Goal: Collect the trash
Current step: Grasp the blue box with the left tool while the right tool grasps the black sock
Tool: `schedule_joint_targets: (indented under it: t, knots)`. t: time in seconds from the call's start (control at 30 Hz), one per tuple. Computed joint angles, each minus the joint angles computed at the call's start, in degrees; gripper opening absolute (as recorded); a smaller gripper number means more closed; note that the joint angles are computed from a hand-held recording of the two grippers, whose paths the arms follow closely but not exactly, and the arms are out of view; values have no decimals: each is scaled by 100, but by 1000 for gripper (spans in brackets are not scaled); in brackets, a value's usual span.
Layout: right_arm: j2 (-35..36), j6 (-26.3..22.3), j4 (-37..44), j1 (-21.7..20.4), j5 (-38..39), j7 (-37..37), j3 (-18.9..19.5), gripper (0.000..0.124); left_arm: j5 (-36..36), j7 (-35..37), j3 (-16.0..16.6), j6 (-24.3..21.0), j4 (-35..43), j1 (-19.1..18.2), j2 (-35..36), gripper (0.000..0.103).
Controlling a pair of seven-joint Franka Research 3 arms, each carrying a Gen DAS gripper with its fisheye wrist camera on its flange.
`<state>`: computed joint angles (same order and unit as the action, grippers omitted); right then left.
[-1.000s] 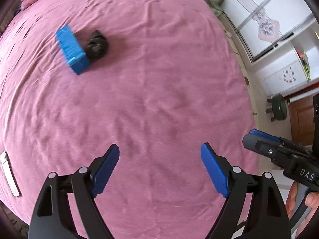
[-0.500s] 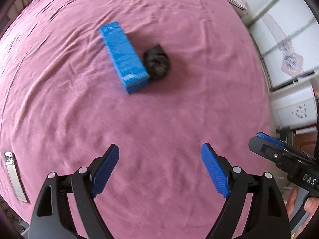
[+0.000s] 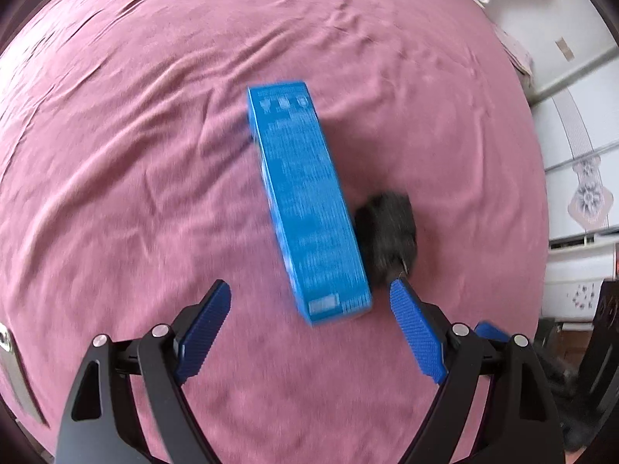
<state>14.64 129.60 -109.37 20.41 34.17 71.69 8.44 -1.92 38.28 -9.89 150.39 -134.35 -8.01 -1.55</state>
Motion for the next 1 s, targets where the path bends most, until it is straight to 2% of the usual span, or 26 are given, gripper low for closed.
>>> schedule_joint_targets:
  t: [0.17, 0.5, 0.6, 0.67, 0.73, 0.8, 0.87, 1.0]
  knots:
    - [511, 9, 499, 73, -91, 88, 46, 50, -18, 173, 78, 60, 310, 147, 457, 84]
    - [1336, -33, 1322, 174, -244, 243, 176, 52, -133, 441, 28, 64, 803, 418, 1187, 82]
    - [1462, -25, 1439, 155, -138, 199, 248, 52, -403, 577, -41, 138, 824, 522, 1314, 74]
    - [1550, -116, 1537, 174, -149, 201, 274, 52, -520, 564, -66, 185, 831, 546, 1377, 65]
    - [1614, -190, 1596, 147, -45, 124, 335, 34, -320, 381, -16, 182, 856, 479, 1424, 57]
    - [1533, -116, 1480, 145, 23, 52, 343, 31, -180, 314, -10, 182, 853, 451, 1422, 55]
    - [1417, -57, 1322, 113, 119, -15, 349, 28, -250, 428, -71, 247, 795, 487, 1395, 48]
    - [1095, -16, 906, 24, 296, -74, 309, 27, -476, 684, -175, 310, 558, 511, 1196, 48]
